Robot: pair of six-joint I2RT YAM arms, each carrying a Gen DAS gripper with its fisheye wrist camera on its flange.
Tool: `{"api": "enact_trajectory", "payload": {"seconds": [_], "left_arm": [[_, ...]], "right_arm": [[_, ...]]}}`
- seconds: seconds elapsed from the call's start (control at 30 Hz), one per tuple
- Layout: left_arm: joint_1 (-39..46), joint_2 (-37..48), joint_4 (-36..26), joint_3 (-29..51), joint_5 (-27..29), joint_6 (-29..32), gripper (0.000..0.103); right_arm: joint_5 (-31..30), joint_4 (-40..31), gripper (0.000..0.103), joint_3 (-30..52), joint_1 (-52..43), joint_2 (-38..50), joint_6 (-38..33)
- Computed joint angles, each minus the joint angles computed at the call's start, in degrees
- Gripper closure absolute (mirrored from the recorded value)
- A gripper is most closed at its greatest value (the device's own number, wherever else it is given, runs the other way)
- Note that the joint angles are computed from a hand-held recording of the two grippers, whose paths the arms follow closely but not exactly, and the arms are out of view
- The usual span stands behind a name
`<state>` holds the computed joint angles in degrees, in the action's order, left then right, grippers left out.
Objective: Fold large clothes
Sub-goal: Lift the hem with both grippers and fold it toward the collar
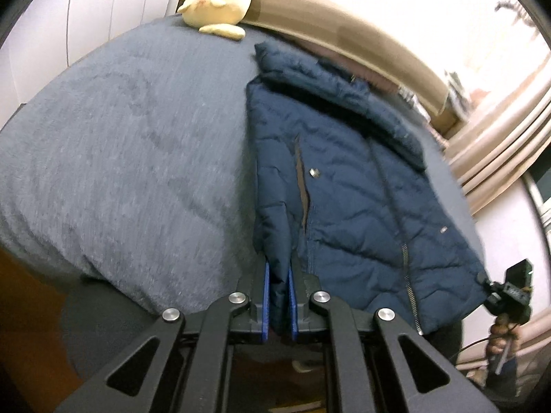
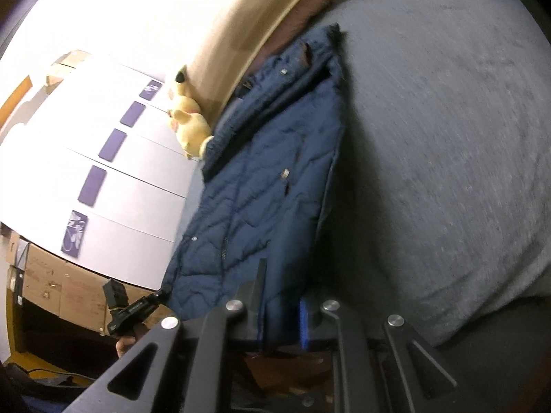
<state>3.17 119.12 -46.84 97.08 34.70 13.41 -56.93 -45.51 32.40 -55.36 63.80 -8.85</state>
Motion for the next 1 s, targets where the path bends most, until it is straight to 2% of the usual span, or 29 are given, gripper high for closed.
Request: {"api": "enact_trajectory", "payload": {"seconds": [0.17,0.33,0.5,0.67,0.83,1.0], "left_arm": [[0.63,-0.16,-1.41,2.85,4.14,-1.43,0.094],[0.47,-0.86,-0.93,0.83,3.16,-0.89,0.094],[0.94,-1.80,0.04,-2.65,2.51,-0.43,0.094],[1.29,-1.18,-1.21,-1.34,2.84,0.40,0.094],[2.67,-1.50,-3.10,-0.32,4.23,1.97,0.094],[3.99,0.17,-6.16,3.79,5.96,2.98,0.094]], "right_arm": [[-3.50,1.03,0.088,1.18,-0.45,-0.43,1.83],[-2.45,2.31,0.088,-0.44,0.36,-1.10,2.58],[-2.04,-0.41,0.088,-1.68,-2.05,0.21,-1.39],[-2.07,-2.04,0.088,-0.74,-2.66,0.46,-2.70],[-3.48,-6.93,0.088,1.49,-4.22,0.42,-6.76],[-5.94,-15.02,0.088,3.91,-8.13,1.76,-14.93]]}}
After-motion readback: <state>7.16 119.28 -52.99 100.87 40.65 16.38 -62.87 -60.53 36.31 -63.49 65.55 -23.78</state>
